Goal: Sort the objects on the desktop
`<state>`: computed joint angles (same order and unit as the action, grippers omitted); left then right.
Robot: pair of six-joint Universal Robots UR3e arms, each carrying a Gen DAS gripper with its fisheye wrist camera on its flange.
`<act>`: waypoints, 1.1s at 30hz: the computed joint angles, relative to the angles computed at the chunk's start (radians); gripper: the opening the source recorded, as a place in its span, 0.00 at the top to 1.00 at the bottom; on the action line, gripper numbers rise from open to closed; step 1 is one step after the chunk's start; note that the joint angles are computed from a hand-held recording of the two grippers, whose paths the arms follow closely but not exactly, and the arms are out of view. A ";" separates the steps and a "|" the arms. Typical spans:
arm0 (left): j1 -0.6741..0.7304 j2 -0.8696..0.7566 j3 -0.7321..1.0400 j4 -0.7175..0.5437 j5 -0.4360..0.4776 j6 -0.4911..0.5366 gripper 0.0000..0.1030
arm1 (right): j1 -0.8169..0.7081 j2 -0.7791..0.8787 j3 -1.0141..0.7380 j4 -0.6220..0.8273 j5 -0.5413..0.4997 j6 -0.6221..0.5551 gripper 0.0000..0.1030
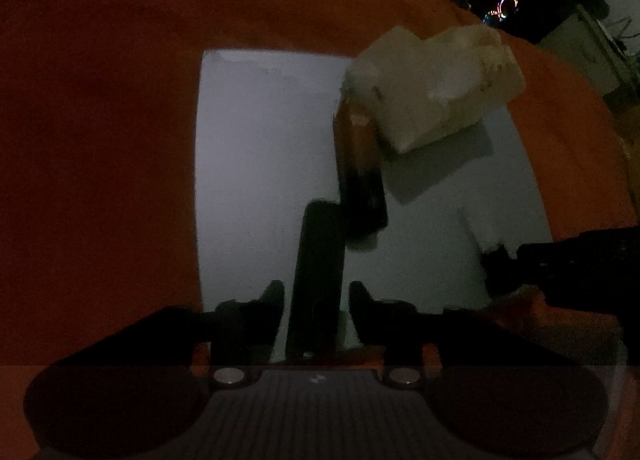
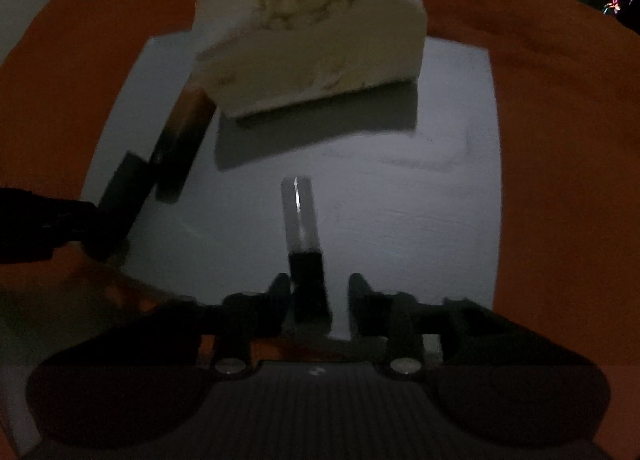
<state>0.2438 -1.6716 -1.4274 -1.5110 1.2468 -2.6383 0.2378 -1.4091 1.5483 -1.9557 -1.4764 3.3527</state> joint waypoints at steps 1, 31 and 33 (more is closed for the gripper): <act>-0.005 -0.006 0.006 0.007 0.000 -0.011 0.65 | -0.007 0.005 -0.025 0.012 -0.002 -0.002 0.58; 0.026 0.135 0.058 -0.107 -0.083 0.026 0.79 | 0.036 -0.024 -0.148 0.055 -0.026 -0.046 0.79; 0.045 0.180 0.082 -0.155 -0.109 0.061 0.79 | 0.057 -0.055 -0.179 0.072 -0.050 -0.049 0.79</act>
